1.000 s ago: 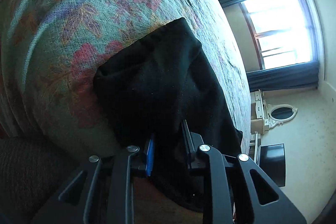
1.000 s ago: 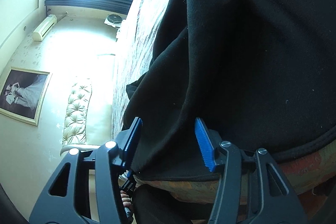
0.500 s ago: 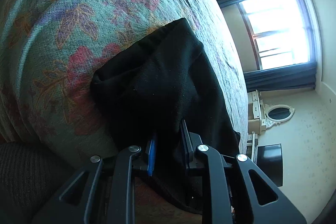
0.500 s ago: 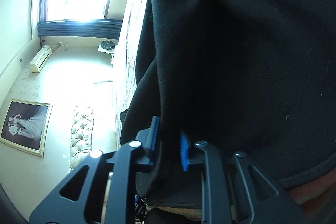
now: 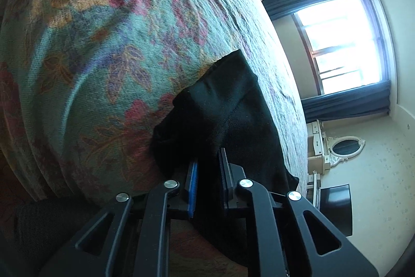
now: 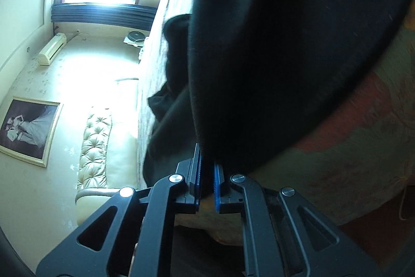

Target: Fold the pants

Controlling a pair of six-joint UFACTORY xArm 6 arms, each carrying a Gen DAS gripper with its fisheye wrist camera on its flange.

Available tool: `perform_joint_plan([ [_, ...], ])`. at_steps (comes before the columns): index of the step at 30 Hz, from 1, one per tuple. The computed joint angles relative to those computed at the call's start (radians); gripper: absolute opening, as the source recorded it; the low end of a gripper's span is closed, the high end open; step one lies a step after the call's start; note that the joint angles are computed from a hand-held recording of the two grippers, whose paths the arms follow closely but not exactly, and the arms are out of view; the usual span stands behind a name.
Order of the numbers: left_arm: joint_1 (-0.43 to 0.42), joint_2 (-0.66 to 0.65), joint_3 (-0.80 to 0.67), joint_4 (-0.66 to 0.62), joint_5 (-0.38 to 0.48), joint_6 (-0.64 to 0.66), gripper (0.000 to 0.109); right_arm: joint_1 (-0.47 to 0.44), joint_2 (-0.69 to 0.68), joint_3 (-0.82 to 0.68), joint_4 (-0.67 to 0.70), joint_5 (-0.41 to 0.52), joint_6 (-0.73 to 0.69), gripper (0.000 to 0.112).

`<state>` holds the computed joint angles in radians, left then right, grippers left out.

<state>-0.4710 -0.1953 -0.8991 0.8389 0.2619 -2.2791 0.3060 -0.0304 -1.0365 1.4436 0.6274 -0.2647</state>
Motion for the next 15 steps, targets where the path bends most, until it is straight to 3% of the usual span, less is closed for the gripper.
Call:
perform_joint_plan([
  [3,0.005,-0.004,0.015,-0.008,-0.028,0.020,0.012,-0.004,0.019,-0.001,0.053,0.010,-0.055,0.006],
  [7,-0.012,-0.023,-0.002,0.040,0.017,-0.004,0.013,-0.038,-0.004,-0.016,0.017,0.017,-0.035,0.035],
  [9,-0.037,-0.036,-0.009,0.042,0.072,0.021,0.014,-0.083,-0.023,-0.028,-0.036,-0.019,-0.002,0.039],
  [13,-0.091,-0.077,-0.022,0.036,0.221,0.047,0.017,-0.241,-0.028,-0.086,-0.273,-0.155,0.197,0.041],
  [15,-0.112,-0.092,-0.036,0.046,0.280,0.059,0.017,-0.352,0.001,-0.135,-0.449,-0.189,0.352,0.052],
])
